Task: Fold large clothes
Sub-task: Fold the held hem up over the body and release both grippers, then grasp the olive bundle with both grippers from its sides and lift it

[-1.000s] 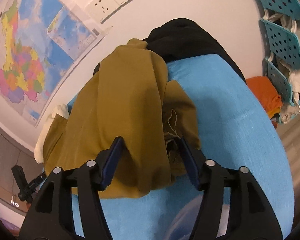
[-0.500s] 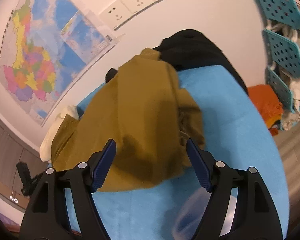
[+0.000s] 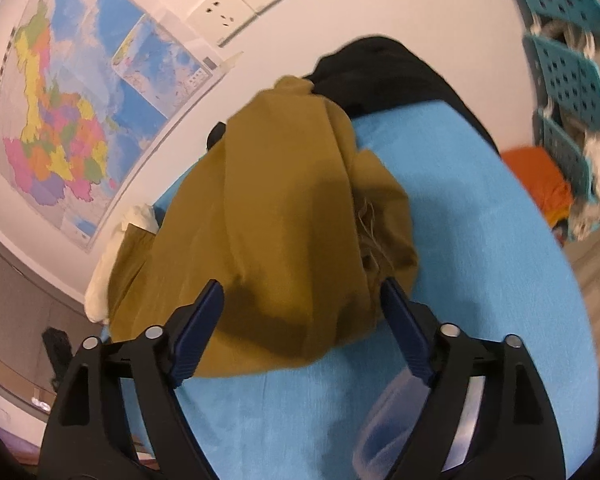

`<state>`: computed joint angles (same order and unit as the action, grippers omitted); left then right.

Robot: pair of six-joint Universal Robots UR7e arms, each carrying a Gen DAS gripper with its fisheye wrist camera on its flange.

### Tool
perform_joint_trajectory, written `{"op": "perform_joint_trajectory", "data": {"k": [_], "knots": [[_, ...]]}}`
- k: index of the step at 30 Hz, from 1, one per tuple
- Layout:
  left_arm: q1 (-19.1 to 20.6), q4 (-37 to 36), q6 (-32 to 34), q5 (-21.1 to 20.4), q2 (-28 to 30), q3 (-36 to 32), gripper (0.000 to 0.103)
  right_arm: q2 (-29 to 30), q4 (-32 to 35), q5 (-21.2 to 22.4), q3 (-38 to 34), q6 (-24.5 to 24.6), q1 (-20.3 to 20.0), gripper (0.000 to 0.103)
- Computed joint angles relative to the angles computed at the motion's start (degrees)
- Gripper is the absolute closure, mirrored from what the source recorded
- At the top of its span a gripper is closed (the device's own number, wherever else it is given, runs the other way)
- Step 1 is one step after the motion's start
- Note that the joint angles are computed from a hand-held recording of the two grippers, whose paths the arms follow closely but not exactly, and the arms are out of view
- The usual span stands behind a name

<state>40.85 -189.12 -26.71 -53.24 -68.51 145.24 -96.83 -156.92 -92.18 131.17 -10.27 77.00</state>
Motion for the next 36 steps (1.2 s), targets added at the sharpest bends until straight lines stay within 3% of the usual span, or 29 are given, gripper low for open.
{"op": "perform_joint_trajectory", "data": {"k": [1, 2, 4, 10, 15, 17, 26, 29, 36], "knots": [[-0.3, 0.3, -0.9, -0.9, -0.6, 0.5, 0.053, -1.3, 0.8, 1.6, 0.8, 0.4, -0.9, 0.018], [-1.0, -1.5, -0.9, -1.7, -0.7, 1.5, 0.048, -2.1, 1.5, 2.7, 1.3, 0.8, -1.5, 0.017], [-2.1, -2.6, 0.1, -3.3, -0.5, 2.3, 0.048, -3.8, 4.4, 6.9, 2.3, 1.8, -3.5, 0.013], [-0.7, -3.1, 1.1, -14.7, 4.2, 0.7, 0.046, -1.8, 6.2, 10.8, 2.5, 2.0, -3.1, 0.013], [3.5, -5.6, 1.3, -22.4, 10.6, -3.7, 0.045, 3.3, 3.6, 9.1, 1.3, 2.9, -0.6, 0.013], [4.6, -6.8, 0.9, -23.6, 12.9, -5.4, 0.042, 4.9, 1.8, 8.0, 0.9, 3.5, 0.4, 0.013], [6.6, -14.1, -3.3, -24.8, 15.6, -7.5, 0.032, 9.0, -6.1, 6.5, 0.7, 7.7, 1.5, 0.012], [6.6, -19.5, -6.8, -24.4, 16.7, -6.6, 0.032, 10.4, -8.7, 3.9, 0.8, 8.5, 2.7, 0.012], [1.6, -15.4, -9.6, -16.1, 14.8, -4.4, 0.033, 11.4, -9.4, -0.1, 0.7, 8.9, 4.6, 0.01]]}}
